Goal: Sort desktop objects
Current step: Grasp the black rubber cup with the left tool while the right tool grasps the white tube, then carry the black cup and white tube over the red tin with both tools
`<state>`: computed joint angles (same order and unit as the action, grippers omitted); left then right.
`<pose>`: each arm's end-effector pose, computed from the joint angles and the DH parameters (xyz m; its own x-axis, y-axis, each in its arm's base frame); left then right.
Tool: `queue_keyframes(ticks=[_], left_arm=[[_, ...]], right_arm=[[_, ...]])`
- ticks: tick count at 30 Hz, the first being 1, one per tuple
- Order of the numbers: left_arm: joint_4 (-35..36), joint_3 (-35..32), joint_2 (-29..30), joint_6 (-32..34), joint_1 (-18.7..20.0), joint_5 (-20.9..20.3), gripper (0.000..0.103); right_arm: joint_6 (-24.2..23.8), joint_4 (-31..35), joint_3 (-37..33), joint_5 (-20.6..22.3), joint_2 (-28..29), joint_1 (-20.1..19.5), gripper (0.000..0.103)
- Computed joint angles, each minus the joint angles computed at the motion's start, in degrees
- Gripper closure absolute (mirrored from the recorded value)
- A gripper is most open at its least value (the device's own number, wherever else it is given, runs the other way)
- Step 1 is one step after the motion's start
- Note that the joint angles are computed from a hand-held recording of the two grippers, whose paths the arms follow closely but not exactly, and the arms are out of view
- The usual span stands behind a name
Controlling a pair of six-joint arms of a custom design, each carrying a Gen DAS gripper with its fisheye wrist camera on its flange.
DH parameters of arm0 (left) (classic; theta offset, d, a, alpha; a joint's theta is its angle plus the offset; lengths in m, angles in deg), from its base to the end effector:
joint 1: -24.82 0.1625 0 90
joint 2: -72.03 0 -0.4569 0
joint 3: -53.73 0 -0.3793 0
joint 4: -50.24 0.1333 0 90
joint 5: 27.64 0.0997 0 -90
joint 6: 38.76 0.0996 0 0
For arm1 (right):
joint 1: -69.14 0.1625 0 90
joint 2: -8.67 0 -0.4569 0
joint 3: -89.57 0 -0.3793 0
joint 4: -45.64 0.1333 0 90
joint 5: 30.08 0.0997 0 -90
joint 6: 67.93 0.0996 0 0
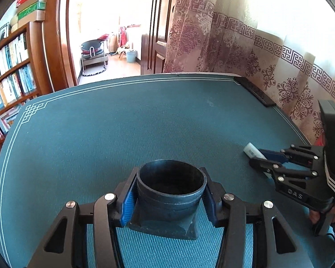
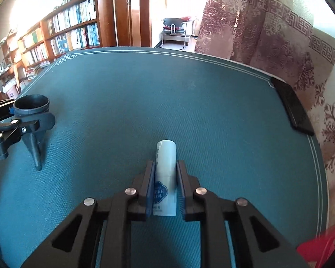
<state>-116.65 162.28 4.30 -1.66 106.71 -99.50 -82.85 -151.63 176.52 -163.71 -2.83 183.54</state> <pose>0.0785 -0.6137 0.3196 -0.7022 0.4449 -0.5559 0.6740 0.6668 -0.3178 0.3338 -0.5796 -0.1222 -0.6918 -0.1680 0.7023 -0.5476 0.7560 -0.3585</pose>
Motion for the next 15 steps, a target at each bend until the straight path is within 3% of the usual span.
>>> queue_keyframes(ticks=[5,10,15], left_arm=[[-1.2,-0.1,1.3,0.2,-0.1,0.6,0.05],[0.3,-1.8,4.0,-1.4,0.4,2.6,0.052],[-0.6,-0.3,2.5,-3.1,0.3,1.8,0.053]], right_arm=[[4.4,-3.9,5.1,1.3,-1.8,0.6,0.082],[5.4,-8.7,9.8,1.9,-3.2,2.0,0.082],[6.5,-14.6,14.4,2.3,-4.8,3.1,0.082]])
